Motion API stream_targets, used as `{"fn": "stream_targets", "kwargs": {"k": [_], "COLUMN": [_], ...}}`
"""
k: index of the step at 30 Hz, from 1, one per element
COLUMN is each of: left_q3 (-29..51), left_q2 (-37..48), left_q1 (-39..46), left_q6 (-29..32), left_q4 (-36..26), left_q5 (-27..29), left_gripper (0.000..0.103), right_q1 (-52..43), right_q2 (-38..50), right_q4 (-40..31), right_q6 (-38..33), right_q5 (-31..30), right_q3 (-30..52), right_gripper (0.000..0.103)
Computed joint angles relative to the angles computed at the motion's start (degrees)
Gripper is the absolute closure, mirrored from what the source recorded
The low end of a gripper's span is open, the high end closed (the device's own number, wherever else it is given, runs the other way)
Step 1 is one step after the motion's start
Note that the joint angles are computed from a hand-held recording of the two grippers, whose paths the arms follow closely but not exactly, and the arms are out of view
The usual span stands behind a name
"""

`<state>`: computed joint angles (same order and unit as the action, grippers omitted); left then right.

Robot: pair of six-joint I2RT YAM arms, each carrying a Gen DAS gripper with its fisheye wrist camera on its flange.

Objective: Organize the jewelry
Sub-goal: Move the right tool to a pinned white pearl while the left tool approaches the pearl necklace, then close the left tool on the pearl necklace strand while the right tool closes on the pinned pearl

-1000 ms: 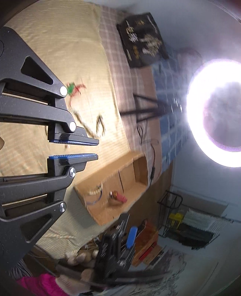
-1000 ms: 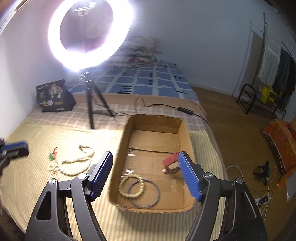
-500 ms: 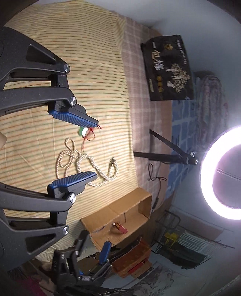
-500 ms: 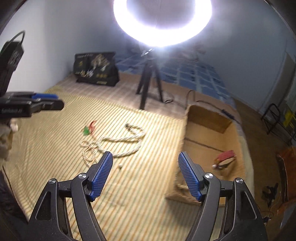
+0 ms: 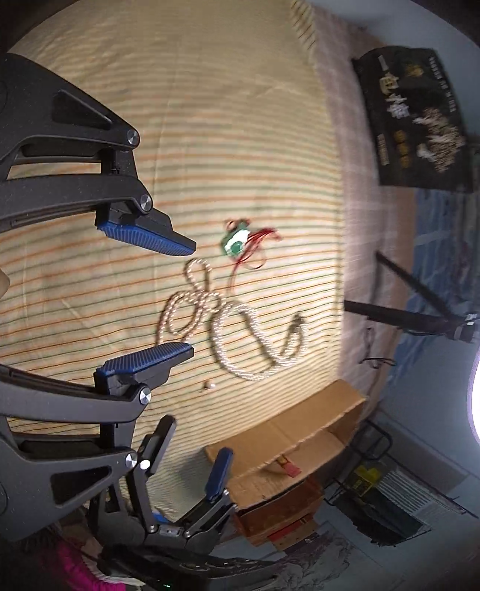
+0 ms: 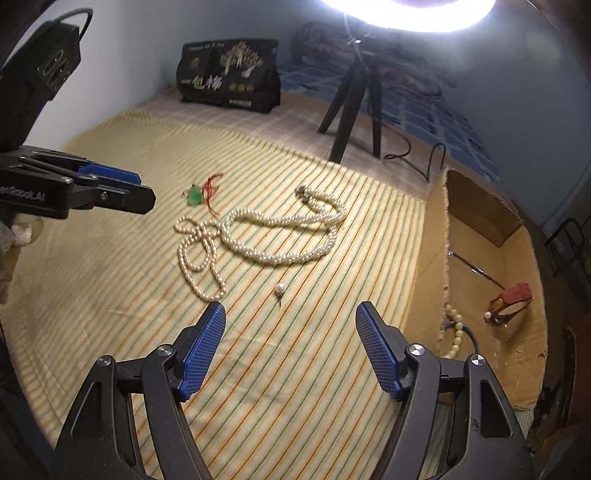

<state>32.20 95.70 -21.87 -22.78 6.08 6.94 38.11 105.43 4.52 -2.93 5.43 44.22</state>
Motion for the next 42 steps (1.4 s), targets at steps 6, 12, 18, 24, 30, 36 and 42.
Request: {"fn": "stream_targets", "kwargs": {"k": [6,12,18,24,30,36,42], "left_q3": [2.23,5.56,8.42,9.74,10.25,9.7,9.26], "left_q2": [5.76,10.39,14.56,16.32,17.87,18.31,17.72], "left_q1": [0.38,0.1,0.54,-1.13,-3.86,-3.81,-4.09], "left_q6": [-2.51,-4.42,-5.66,-5.55,-4.46,-3.98,-3.82], "left_q4": [1.16,1.11,0.92,-0.27,0.68,2.41,2.99], "left_q5": [2.39,3.1,3.77,-0.48,-5.77,-6.29,-6.78], "left_gripper": [0.06,0.06,0.06,0.081,0.09,0.097,0.097], "right_q1": [-3.07,-4.21,-3.96,-4.0,-3.25,-2.78,-2.65], "right_q2": [4.77,7.02,8.77,9.2,10.74,12.91,13.41], "right_q4": [-2.47,-2.86,-3.64,-3.91,-4.32,-5.0,-5.15], "right_q6": [1.05,0.75,0.38,0.01,-0.43,-1.23,-1.44], "right_q5": [-4.45,-6.3,-7.1,-7.24,-6.31,-5.42,-5.84], "right_q3": [4.3,6.05,7.89,8.54,10.02,11.93,12.46], "right_gripper": [0.055,0.062,0.067,0.07,0.071,0.079,0.096]}}
